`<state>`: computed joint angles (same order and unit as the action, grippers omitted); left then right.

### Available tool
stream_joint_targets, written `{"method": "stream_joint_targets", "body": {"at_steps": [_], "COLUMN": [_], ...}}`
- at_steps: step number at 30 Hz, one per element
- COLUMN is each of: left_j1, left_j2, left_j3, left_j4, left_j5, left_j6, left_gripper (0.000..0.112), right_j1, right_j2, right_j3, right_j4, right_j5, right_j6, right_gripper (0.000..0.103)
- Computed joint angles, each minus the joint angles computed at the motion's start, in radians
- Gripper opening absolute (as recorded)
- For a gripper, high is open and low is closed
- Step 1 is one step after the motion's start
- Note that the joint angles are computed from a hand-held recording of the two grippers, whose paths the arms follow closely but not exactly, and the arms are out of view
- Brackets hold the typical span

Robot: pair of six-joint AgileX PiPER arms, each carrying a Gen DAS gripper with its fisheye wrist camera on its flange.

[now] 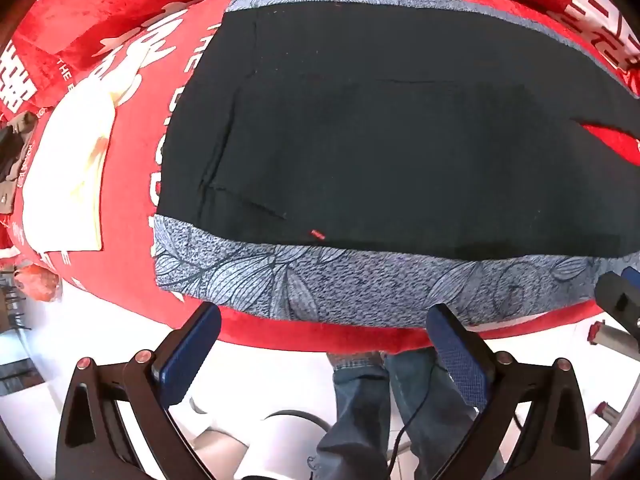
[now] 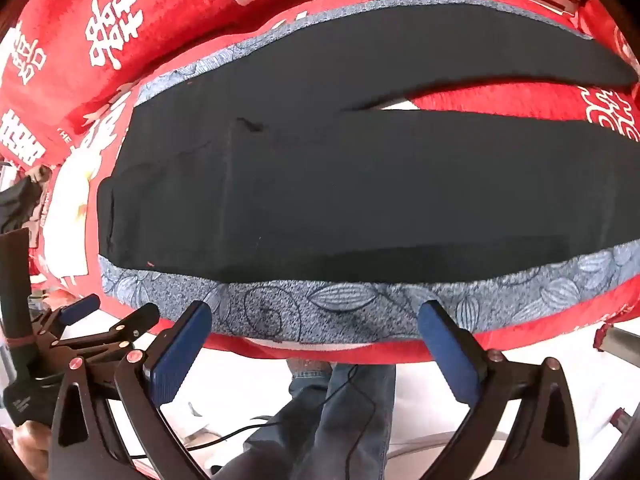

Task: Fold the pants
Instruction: 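Position both grippers over the patterned waistband edge of the black pants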

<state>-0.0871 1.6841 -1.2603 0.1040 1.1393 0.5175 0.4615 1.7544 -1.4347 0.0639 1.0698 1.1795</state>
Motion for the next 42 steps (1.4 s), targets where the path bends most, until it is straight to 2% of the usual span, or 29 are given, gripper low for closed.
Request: {"method": "stream_joint_targets", "body": {"at_steps": [7, 8, 16, 23, 27, 35, 40, 42], "left_j1": [0.042, 0.022, 0.055, 0.027, 0.018, 0.031, 0.061, 0.095], "left_j2": [0.001, 0.001, 0.022, 0.027, 0.010, 0.010, 0.023, 0.049], "left_j3": [0.018, 0.000, -0.024, -0.024, 0.002, 0.010, -0.005, -0.038], "left_j4": [0.001, -0.001, 0.000, 0.036, 0.069, 0.075, 0.036, -0.021], "left_j5": [-0.038, -0.013, -0.004, 0.011, -0.026, -0.019, -0.016, 0.009], "left_j6": [0.030, 0.004, 0.027, -0.014, -0.039, -0.038, -0.001, 0.018], "left_gripper": [0.103, 0.103, 0.103, 0.103, 0.103, 0.103, 0.103, 0.103], "right_j1": [0.031, 0.036, 0.059, 0.066, 0.060, 0.059, 0.053, 0.051], "right_j2": [-0.017, -0.018, -0.023, -0.018, -0.014, -0.008, -0.014, -0.031], "right_j3": [0.047, 0.052, 0.079, 0.073, 0.070, 0.062, 0.084, 0.121], "right_j4": [0.013, 0.015, 0.038, 0.034, 0.041, 0.031, 0.045, 0.063], "right_j5": [-0.039, -0.044, -0.076, -0.066, -0.060, -0.056, -0.094, -0.163], "right_j6": [0.042, 0.049, 0.082, 0.093, 0.088, 0.091, 0.076, 0.065], "right_gripper": [0.103, 0.103, 0.103, 0.103, 0.103, 0.103, 0.103, 0.103]}}
